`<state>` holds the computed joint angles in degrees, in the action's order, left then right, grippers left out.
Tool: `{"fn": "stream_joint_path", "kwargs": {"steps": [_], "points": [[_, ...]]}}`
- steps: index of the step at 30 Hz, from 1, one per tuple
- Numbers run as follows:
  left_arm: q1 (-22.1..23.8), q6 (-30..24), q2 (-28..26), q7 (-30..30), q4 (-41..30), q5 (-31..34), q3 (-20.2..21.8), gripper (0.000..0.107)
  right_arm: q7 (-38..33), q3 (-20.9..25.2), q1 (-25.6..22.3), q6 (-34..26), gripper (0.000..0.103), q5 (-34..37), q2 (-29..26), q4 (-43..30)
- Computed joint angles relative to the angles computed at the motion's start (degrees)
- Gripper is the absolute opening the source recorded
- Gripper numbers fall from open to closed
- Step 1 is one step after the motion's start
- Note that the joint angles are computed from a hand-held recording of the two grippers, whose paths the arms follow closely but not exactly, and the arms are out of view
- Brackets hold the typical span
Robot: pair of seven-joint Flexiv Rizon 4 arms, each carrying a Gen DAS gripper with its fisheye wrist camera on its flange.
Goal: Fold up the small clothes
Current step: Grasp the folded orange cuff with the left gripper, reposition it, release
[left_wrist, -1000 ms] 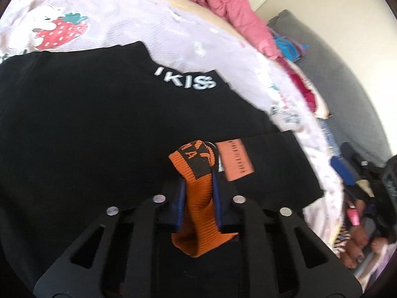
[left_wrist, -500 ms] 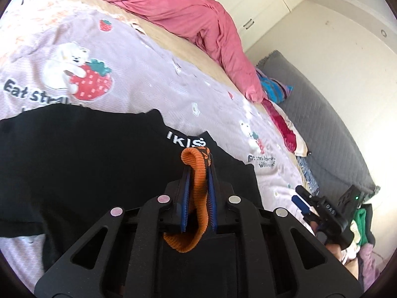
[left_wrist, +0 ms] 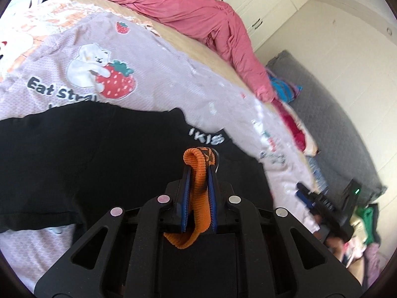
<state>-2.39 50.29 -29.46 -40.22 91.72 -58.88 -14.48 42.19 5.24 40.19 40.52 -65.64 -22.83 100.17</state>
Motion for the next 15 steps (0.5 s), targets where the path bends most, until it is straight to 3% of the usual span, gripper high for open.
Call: {"fn": "stream_joint_path", "kwargs": {"steps": [4, 11, 15], "points": [[-0.6, 3.5, -0.2, -1.4, 1.0, 3.2, 1.7, 0.009, -4.2, 0.2, 0.4, -0.6, 0.050, 1.6, -1.6, -2.0], [-1.1, 8.3, -0.2, -1.0, 1.6, 8.2, 1.2, 0.026, -12.6, -0.6, 1.6, 1.0, 0.050, 4.0, -5.0, -6.1], [-2.7, 10.1, -0.4, -1.2, 2.1, 13.8, 1.7, 0.029, -17.9, -1.2, 2.2, 3.3, 0.050, 6.7, -7.1, -8.4]]}}
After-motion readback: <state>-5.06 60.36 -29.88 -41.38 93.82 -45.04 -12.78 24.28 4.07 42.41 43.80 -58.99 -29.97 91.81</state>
